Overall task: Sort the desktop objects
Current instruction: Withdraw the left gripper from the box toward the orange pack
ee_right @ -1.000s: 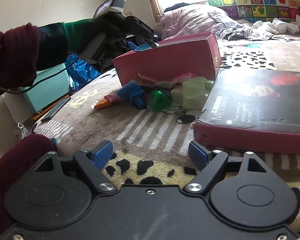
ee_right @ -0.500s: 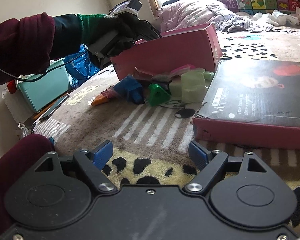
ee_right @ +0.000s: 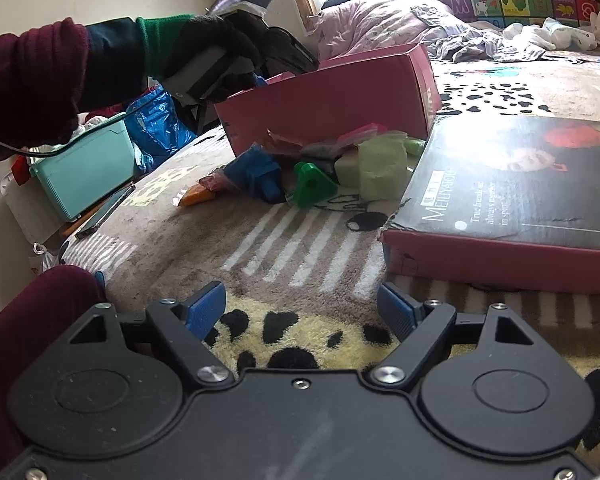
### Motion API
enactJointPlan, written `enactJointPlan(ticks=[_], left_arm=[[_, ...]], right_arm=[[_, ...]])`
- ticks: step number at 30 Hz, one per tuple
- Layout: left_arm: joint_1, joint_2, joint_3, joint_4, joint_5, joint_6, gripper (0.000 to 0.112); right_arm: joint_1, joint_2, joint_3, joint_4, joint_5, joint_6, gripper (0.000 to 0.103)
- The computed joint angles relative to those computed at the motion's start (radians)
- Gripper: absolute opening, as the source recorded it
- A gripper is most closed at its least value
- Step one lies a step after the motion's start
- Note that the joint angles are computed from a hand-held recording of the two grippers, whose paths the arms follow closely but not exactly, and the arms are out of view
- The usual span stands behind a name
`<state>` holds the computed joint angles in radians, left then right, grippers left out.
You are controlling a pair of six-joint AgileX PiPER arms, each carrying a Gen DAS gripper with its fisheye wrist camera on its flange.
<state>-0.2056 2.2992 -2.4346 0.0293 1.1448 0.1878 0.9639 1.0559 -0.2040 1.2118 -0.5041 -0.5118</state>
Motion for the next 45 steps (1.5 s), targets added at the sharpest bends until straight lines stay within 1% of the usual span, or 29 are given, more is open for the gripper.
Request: enactJointPlan(ticks=[1, 3, 7, 10, 16, 21, 28, 32, 35, 36, 39, 43, 45], left_arm=[[-0.001, -0.040, 0.066, 0.005, -0.043, 0.003, 0.068], [0.000, -0.105, 0.164, 0.008, -0.102, 0.014, 0.068], [0.007, -0.221, 0.324, 0.006, -0.195, 0.050, 0.068], [0.017, -0.297, 0.415, -0.012, -0.243, 0.083, 0.068], [0.058, -0.448, 0.595, -0.099, -0.341, 0.191, 0.068], [0.136, -0.572, 0.762, -0.250, -0.423, 0.334, 0.068], [0.268, -0.730, 1.081, -0.521, -0.563, 0.610, 0.068], [0.335, -0.763, 1.237, -0.637, -0.611, 0.709, 0.068], [0.362, -0.764, 1.344, -0.668, -0.678, 0.757, 0.068], [0.369, -0.763, 1.375, -0.684, -0.695, 0.803, 0.068], [0.388, -0.761, 1.457, -0.779, -0.725, 1.028, 0.068], [0.401, -0.733, 1.478, -0.825, -0.714, 1.262, 0.068], [0.415, -0.695, 1.439, -0.834, -0.667, 1.308, 0.068]], right_arm=[[0.006, 0.002, 0.000, 0.008, -0.006, -0.005, 0.083], [0.016, 0.010, -0.002, 0.019, -0.016, -0.014, 0.083], [0.034, 0.027, -0.007, 0.040, -0.033, -0.029, 0.083], [0.045, 0.040, -0.011, 0.056, -0.045, -0.039, 0.083], [0.079, 0.058, -0.018, 0.102, -0.071, -0.076, 0.083], [0.104, 0.063, -0.023, 0.145, -0.089, -0.115, 0.083], [0.121, 0.081, -0.030, 0.167, -0.099, -0.127, 0.083], [0.130, 0.097, -0.034, 0.176, -0.105, -0.129, 0.084], [0.138, 0.102, -0.034, 0.181, -0.112, -0.129, 0.084], [0.140, 0.103, -0.034, 0.184, -0.114, -0.131, 0.084], [0.143, 0.105, -0.035, 0.189, -0.116, -0.135, 0.084], [0.148, 0.106, -0.035, 0.194, -0.119, -0.138, 0.084], [0.151, 0.105, -0.036, 0.201, -0.121, -0.145, 0.084]])
